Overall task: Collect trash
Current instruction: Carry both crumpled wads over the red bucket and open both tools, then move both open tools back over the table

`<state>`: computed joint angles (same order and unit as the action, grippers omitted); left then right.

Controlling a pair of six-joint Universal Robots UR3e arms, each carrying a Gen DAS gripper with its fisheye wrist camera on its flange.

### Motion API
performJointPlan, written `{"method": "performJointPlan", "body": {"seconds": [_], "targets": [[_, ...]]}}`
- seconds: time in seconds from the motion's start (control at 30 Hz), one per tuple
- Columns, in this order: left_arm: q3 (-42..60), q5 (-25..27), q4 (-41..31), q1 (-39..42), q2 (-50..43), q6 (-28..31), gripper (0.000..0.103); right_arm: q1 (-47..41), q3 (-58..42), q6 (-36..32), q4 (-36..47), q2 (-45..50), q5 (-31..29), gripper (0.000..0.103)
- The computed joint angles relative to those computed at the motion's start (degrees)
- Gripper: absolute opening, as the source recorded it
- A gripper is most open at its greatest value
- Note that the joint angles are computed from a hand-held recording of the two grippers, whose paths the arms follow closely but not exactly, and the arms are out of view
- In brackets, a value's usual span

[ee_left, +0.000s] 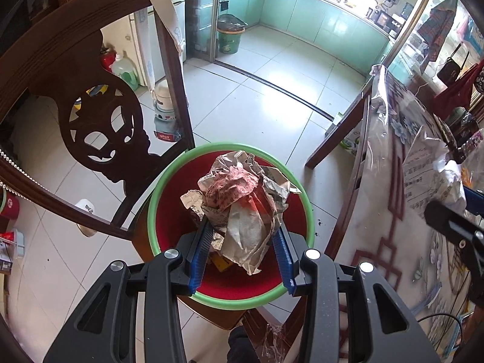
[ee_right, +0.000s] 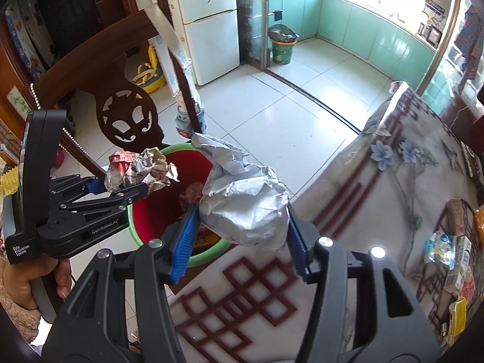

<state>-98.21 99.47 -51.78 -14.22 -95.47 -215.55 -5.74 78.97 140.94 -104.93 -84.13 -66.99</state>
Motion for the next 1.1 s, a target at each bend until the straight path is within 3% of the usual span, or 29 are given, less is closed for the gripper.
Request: {"method": "performJointPlan", "body": {"seconds": [0.1,0.27,0.6,0.8,1.1], "targets": [[0.0,0.7,-0.3,0.1,0.0,-0.4,0.053,1.7,-1.2,-1.1,1.2,1.5,-0.1,0.065],[1.4,5.0,-1.7,-1.1,-0.2,-0.8,0.066,1.7,0.1,-1.1,0.1,0.7,0.4,0.068],[3.4,6.0,-1.7,-2.9,0.2,-0.8,0.066,-4.1,2.1,-2.3,1.4,-3.0,1.9,0.069],[6.2,3.7,-0.7,-5.8,-2.6,-0.7,0.066,-12.1,7.1,-4.6,2.5,-7.7,2.0,0.069],[27.4,2.5,-5.5,-14.8,-17.8,1.3,0.066,-33.8,9.8,-11.3,6.3,-12.1,1.8,0.072]]}}
